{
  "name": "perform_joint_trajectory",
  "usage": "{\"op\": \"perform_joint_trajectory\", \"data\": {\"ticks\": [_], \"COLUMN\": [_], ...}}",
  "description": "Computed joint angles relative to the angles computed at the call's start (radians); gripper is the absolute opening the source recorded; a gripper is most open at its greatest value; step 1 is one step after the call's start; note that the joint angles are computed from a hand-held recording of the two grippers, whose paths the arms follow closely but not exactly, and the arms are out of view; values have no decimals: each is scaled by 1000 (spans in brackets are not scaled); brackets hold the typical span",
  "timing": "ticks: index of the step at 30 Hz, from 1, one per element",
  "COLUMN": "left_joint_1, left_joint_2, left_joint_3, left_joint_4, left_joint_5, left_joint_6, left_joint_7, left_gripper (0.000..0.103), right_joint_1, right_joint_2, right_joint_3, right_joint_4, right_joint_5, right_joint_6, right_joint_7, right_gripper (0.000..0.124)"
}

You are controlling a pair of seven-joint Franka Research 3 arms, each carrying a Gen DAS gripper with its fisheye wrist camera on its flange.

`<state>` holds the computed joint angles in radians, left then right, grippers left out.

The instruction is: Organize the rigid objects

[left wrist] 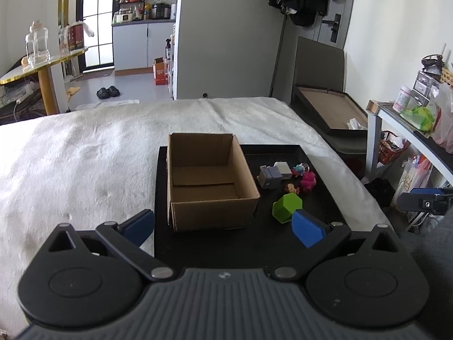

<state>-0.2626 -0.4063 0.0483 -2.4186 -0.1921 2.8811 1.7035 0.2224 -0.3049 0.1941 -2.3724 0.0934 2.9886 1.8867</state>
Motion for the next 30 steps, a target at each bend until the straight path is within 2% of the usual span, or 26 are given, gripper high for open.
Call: {"op": "perform_joint_trajectory", "data": {"ticks": [6, 11, 18, 24, 30], "left_joint_1": [26, 26, 53, 117, 153], "left_joint_2": [50, 106, 181, 226, 274], "left_joint_3": [-17, -16, -47, -102, -130], "left_joint_4": [23, 56, 104, 133, 168], "left_joint_5": [11, -13, -44, 30, 95], "left_joint_6": [-6, -10, -20, -27, -31], "left_joint_7": [-22, 14, 60, 0, -53], "left_gripper": [103, 103, 103, 103, 103], "right_joint_1": [-4, -20, 39, 53, 60], "right_joint_2": [43, 77, 132, 171, 214], "right_joint_3": [-7, -2, -57, -72, -79], "right_joint_4": [8, 12, 21, 36, 64], "right_joint_5": [-4, -31, 38, 81, 93], "right_joint_6": [8, 19, 40, 52, 51], "right_joint_7": [7, 39, -25, -69, -89], "right_gripper": [103, 103, 103, 103, 103]}}
